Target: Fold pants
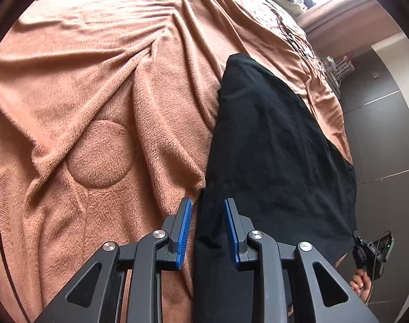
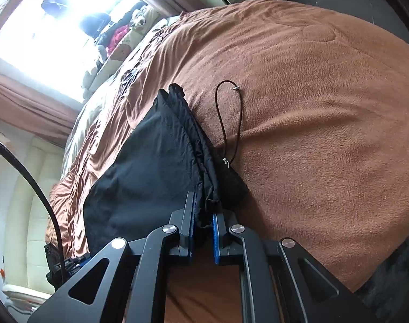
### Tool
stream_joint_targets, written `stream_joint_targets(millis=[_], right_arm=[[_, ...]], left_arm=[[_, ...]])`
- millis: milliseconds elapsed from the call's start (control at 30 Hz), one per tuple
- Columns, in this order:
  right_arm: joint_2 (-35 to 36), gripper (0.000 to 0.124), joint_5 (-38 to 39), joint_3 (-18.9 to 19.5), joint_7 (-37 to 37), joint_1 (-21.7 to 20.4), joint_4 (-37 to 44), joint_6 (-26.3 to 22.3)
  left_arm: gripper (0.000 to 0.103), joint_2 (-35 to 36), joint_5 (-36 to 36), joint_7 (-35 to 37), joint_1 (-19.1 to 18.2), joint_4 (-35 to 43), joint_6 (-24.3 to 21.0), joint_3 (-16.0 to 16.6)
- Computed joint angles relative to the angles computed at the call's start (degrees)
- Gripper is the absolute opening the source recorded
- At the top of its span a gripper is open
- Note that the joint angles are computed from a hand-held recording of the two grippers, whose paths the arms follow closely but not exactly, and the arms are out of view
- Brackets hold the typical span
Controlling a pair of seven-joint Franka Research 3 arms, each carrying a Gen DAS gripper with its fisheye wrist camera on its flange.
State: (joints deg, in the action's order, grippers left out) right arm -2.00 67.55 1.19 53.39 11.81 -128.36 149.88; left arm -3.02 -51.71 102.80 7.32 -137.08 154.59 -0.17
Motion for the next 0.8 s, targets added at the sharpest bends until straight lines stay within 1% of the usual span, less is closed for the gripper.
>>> stream_joint_targets(millis=[200, 267, 433, 567, 633, 700, 767, 800], right_arm=[[1.4, 0.007, -0.9, -0.1, 0.3, -0.3, 0.8, 0.1], [1.2, 0.007, -0.7, -0.1, 0.2, -0.6, 0.5, 0.0], [1.7, 0.007, -0.9, -0.1, 0.0, -0.9, 0.6, -0.6], [2.4, 0.011, 0.1, -0.3, 0.3, -1.6, 1.1, -2.8], [2.3, 0.018, 0.2, -0.5, 0.6, -2.0, 1.1, -4.5], [2.1, 0.040, 1.4, -0.6, 0.1, -2.3, 0.9, -5.8], [2.0, 0.051, 2.9, -0.6, -1.3, -2.5, 0.5, -6.5], [2.1, 0.051, 3.1, -0.6, -1.3, -2.5, 0.4, -6.6]], left_arm=[[0.027, 2.0, -7.4, 6.2, 0.2, 2.0, -1.7, -0.3], [0.027, 2.8, -7.0, 6.3, 0.5, 2.6, -1.4, -0.7], [0.028, 5.0, -9.6, 9.8, 1.6, 4.8, -1.2, -1.6], [0.027, 5.6, -11.4, 11.5, 2.4, 5.4, -1.2, -2.2], [0.027, 5.5, -11.8, 11.9, 2.6, 5.3, -1.2, -2.4], [0.027, 5.2, -12.7, 12.6, 2.8, 5.0, -1.3, -2.5], [0.027, 4.8, -13.6, 13.8, 2.8, 4.7, -1.5, -2.4], [0.027, 4.5, -14.2, 14.6, 2.9, 4.4, -1.6, -2.3]])
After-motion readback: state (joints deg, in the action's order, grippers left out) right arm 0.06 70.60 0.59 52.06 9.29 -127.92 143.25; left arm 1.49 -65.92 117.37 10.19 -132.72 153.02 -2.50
